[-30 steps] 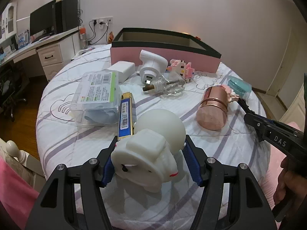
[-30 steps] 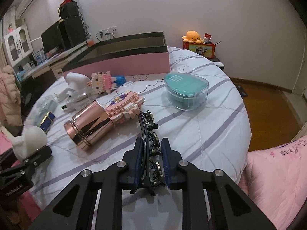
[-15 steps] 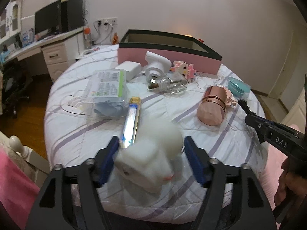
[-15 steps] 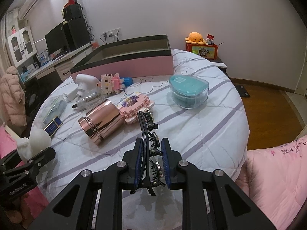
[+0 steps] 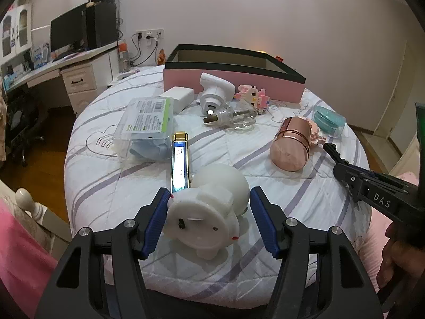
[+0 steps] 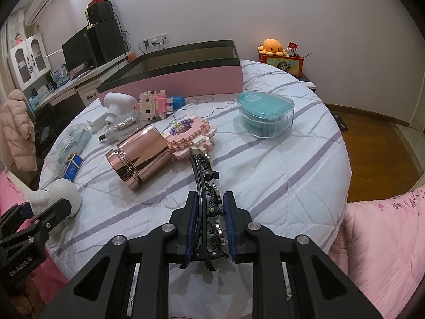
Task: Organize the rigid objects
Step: 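Lift the white toy and black clip and carry both toward the pink tray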
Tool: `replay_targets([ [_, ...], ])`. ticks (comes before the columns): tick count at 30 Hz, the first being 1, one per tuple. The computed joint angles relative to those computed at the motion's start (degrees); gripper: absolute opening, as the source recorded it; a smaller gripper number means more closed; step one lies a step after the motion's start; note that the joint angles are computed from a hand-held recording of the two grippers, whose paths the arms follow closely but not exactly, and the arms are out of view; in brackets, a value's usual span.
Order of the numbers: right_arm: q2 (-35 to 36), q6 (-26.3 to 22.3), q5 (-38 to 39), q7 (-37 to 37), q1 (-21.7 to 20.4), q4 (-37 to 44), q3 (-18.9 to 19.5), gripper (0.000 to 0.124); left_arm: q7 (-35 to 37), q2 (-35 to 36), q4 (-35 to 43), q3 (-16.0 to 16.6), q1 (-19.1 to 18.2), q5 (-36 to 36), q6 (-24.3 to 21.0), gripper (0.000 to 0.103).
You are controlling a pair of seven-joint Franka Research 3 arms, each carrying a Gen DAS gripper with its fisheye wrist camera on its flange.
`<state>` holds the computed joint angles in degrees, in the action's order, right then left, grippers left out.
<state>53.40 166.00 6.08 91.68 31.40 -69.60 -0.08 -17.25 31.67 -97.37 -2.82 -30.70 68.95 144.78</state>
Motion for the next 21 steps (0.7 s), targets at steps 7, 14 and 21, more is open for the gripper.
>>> replay_targets([
  [7,-0.1,0.1,0.2,-0.1,-0.1,-0.3,0.1,0.019,-1.9,0.4,0.5,-0.2,-1.9,-0.3,-5.8,0.081],
  [14,0.0,0.0,0.3,-0.1,-0.2,-0.2,0.1,0.019,-1.7,1.2,0.6,-0.5,-0.9,0.0,-2.2,0.054],
  [21,-0.3,0.4,0.3,-0.4,-0.3,-0.4,0.2,0.019,-6.1,-0.8,-1.2,0.4,-2.0,4.3,-1.9,0.054],
])
